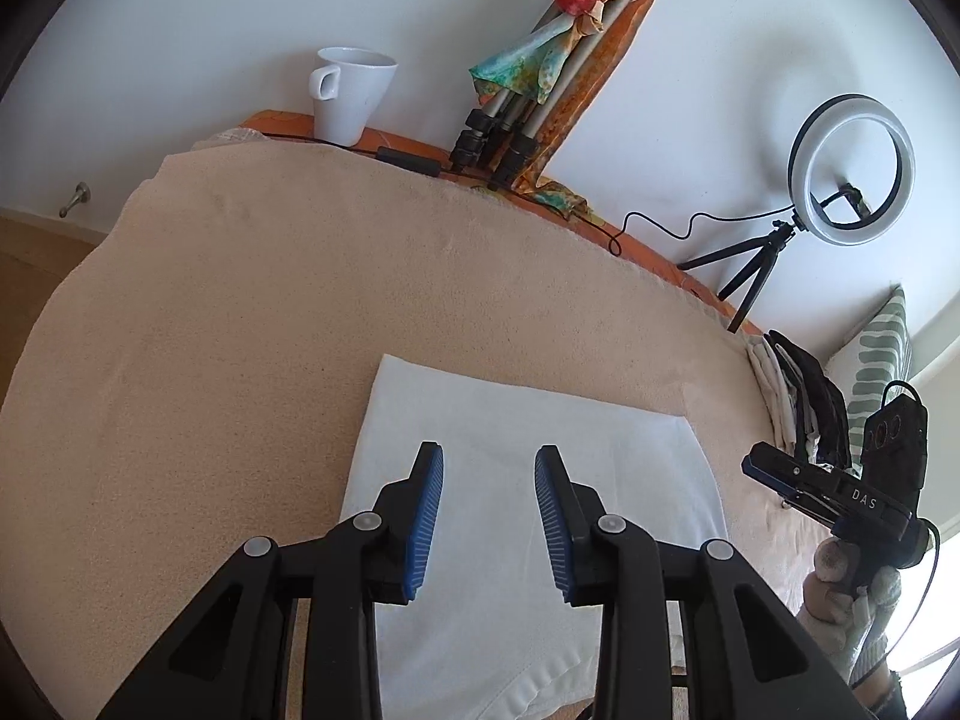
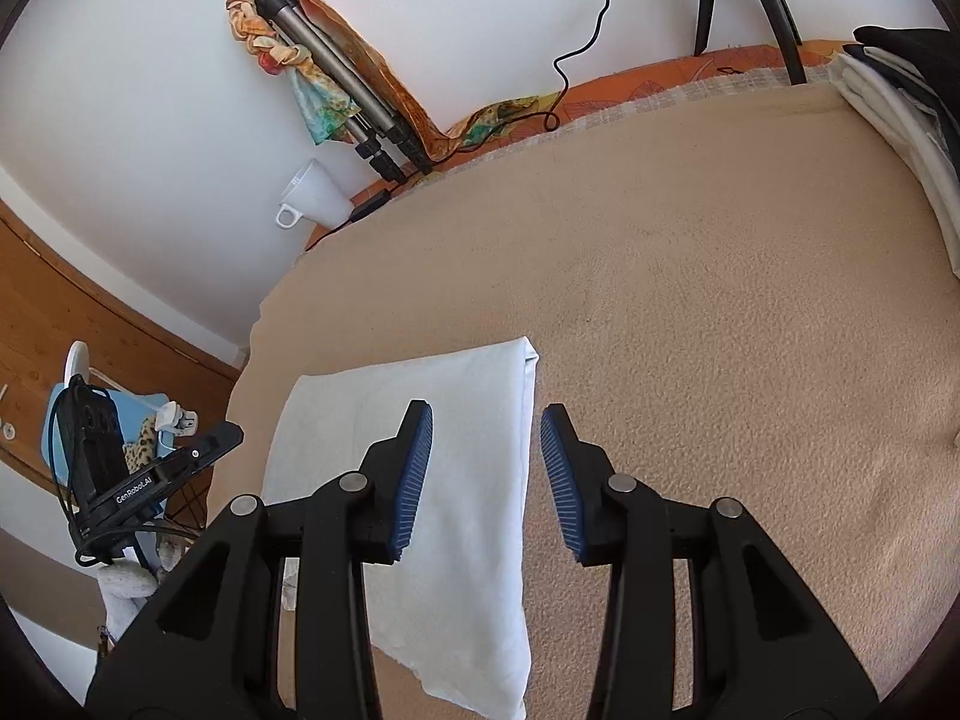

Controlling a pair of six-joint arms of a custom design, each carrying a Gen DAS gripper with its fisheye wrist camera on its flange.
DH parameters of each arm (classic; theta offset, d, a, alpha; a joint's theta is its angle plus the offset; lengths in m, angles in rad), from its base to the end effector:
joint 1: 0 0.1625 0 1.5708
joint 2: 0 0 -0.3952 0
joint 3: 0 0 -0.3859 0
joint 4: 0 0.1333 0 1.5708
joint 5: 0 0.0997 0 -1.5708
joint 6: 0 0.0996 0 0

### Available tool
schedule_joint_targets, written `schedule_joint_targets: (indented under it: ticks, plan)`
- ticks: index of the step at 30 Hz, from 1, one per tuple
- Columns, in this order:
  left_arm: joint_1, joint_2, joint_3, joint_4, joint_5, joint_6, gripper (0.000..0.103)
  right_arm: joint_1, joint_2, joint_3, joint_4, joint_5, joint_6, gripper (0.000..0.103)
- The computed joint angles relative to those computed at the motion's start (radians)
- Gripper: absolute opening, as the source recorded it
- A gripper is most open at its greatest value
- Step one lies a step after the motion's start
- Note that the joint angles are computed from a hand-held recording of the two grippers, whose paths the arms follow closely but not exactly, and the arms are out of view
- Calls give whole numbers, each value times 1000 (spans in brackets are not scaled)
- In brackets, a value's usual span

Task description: Fold small clothes

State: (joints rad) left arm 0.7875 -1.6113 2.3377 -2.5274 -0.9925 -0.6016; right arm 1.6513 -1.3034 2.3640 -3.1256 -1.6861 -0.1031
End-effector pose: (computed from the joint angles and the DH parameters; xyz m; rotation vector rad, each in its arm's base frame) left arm -0.1412 -0.4078 0.2426 0.1547 2.7362 -0.7639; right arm 0.1558 -0.4164 0.1671 0.2263 -2.9242 0.7378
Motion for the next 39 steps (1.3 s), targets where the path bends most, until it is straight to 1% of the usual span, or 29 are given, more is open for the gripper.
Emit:
schedule_joint_targets:
  ticks: [1, 2, 5, 6, 8, 12, 13, 14, 15, 16, 17, 19, 21, 22, 23, 24, 25, 27, 29, 30, 31, 32, 35, 36, 39]
  plan:
    - [16, 18, -7, -12, -19, 2, 31, -10, 19, -13, -3, 3, 7, 40]
    - [30, 38, -14, -24, -33, 7, 31, -30, 34, -22, -10, 27, 18, 40]
    - [58, 77, -28, -50, -53, 18, 31, -99, 72, -48, 6, 140, 58, 40]
    - [68, 84, -29, -70, -65, 22, 31, -106, 87, -61, 18, 146, 60, 40]
    - [79, 97, -33, -102, -75, 20, 31, -103, 118, -85, 25, 122, 55, 40]
    - [96, 129, -42, -157, -94, 37, 31, -123, 149, -110, 33, 191, 71, 40]
    - [98, 138, -45, -162, -101, 39, 31, -120, 156, -116, 31, 191, 74, 39]
    - [100, 147, -48, -169, -108, 43, 31, -114, 161, -120, 26, 189, 72, 34]
    - [99, 153, -46, -181, -114, 48, 31, -108, 165, -122, 21, 184, 66, 19]
    - [99, 161, -45, -198, -121, 57, 31, -98, 165, -122, 16, 166, 65, 11]
    - [97, 171, -46, -208, -122, 70, 31, -88, 166, -122, 9, 148, 62, 10]
    - [86, 194, -54, -194, -74, 92, 31, -63, 172, -122, -23, 104, 50, 4]
    - [85, 213, -56, -183, -19, 93, 28, -28, 190, -132, -61, 4, 21, 3]
    - [90, 217, -53, -184, -5, 88, 25, -18, 198, -133, -74, -34, 9, 2]
    - [93, 216, -47, -199, 4, 90, 24, -12, 207, -137, -78, -71, 10, 1]
    - [87, 213, -46, -190, 24, 83, 24, -2, 215, -143, -81, -122, 17, 1]
    - [80, 207, -45, -184, 37, 77, 24, 4, 218, -145, -89, -154, 17, 1]
    - [68, 189, -34, -209, 35, 81, 25, -3, 199, -129, -123, -132, 10, 1]
    - [59, 178, -28, -235, 8, 90, 26, 7, 176, -122, -136, -110, 7, 2]
    - [54, 177, -26, -247, -5, 100, 26, 7, 161, -110, -151, -60, -4, 2]
    - [47, 180, -26, -254, -12, 110, 27, 9, 150, -106, -136, -12, -22, 2]
    - [42, 186, -26, -263, -20, 118, 27, 19, 147, -112, -103, 20, -43, 2]
    - [41, 211, -34, -269, -58, 135, 29, 53, 175, -119, -60, 69, -96, 2]
    - [40, 222, -39, -263, -59, 141, 29, 64, 190, -124, -38, 66, -106, 3]
    - [46, 249, -50, -244, -66, 145, 29, 103, 250, -138, -51, 2, -144, 3]
